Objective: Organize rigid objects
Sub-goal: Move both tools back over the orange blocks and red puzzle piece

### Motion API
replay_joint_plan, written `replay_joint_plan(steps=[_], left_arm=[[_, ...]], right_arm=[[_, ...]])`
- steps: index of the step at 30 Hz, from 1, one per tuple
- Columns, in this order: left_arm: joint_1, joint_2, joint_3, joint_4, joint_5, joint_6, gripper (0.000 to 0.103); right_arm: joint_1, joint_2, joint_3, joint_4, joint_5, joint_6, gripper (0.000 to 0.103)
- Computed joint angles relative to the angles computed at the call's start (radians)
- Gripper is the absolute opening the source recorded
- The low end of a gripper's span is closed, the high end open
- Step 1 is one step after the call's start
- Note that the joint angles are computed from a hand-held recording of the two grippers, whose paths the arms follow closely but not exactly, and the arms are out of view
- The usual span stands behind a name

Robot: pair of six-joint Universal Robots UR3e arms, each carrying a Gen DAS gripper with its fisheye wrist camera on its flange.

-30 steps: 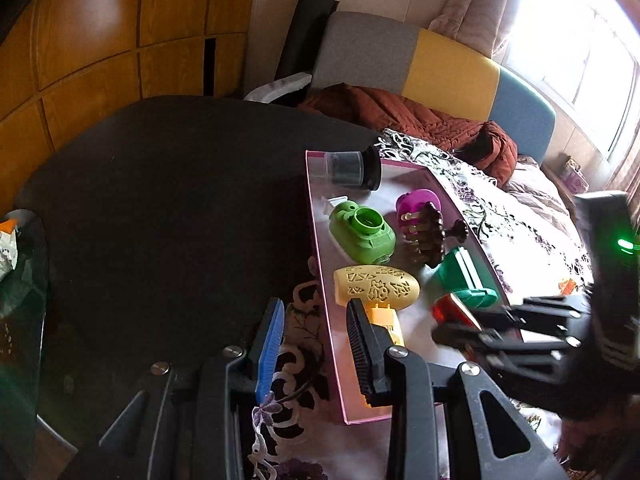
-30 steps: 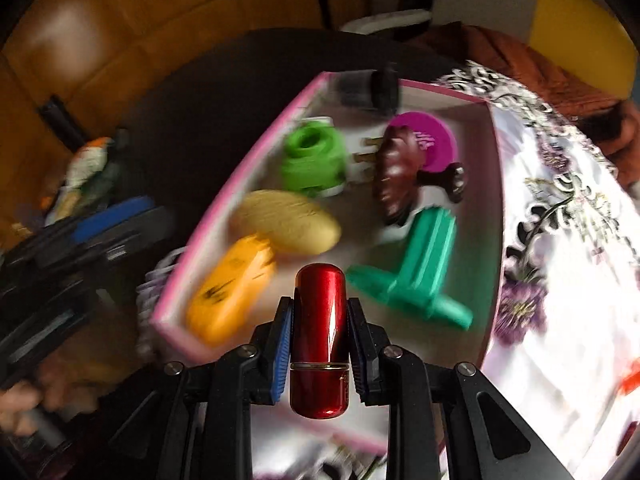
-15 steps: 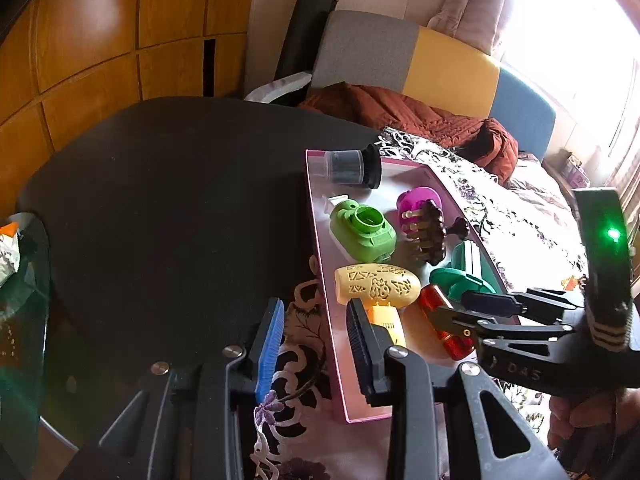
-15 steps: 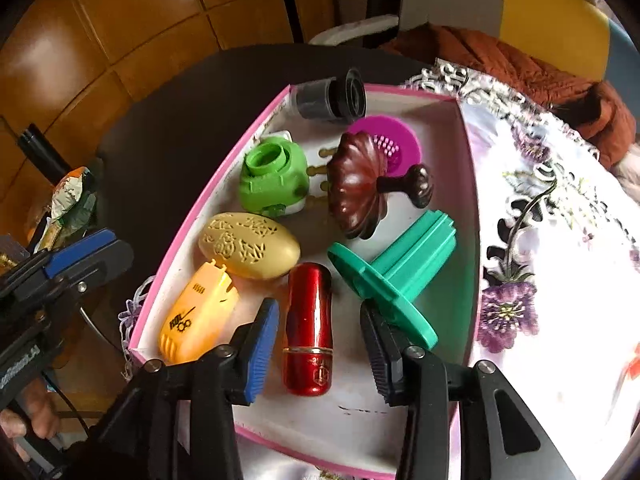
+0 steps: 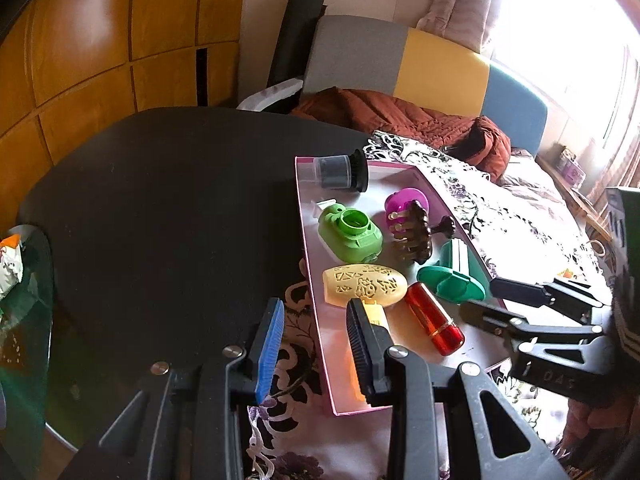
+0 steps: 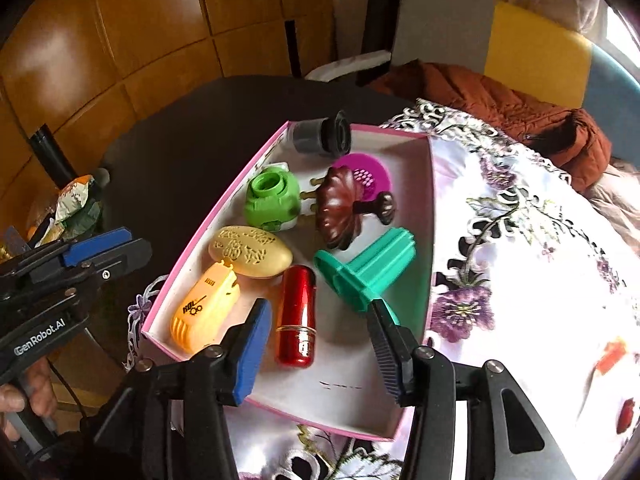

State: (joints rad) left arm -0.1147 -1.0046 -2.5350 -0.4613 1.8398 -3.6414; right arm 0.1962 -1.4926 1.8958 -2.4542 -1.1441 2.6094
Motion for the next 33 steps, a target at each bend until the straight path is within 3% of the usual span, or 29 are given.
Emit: replay_joint_plan(steps=[7, 10, 22, 28, 33], left_arm=[[-0.036, -0.038, 0.022, 0.014, 0.021, 0.002, 0.032], [-0.052, -0.060, 0.034, 0.023, 0.027, 0.004, 0.032], [-0.115, -0.154, 0.085, 0.053, 0.044, 0.018, 0.032], [-0.149, -0.199, 0.117, 0.078, 0.045, 0.035, 0.032], [-0.174, -0.245, 0.155, 0.089, 0.039, 0.038, 0.032]], right_arm=[[-0.081, -0.050, 0.022, -0.007, 0.033, -0.008, 0.056], [-0.135, -0.073, 0.027, -0.001, 0.046, -0.016, 0.068], [-0.376, -0.071, -0.018, 0.042, 0.032, -0.036, 0.076], [-0.515, -0.028, -0.052, -0.019, 0.001, 0.015, 0.081], [-0.648, 0.063, -0.096, -0.151, -0.069, 0.130, 0.081]])
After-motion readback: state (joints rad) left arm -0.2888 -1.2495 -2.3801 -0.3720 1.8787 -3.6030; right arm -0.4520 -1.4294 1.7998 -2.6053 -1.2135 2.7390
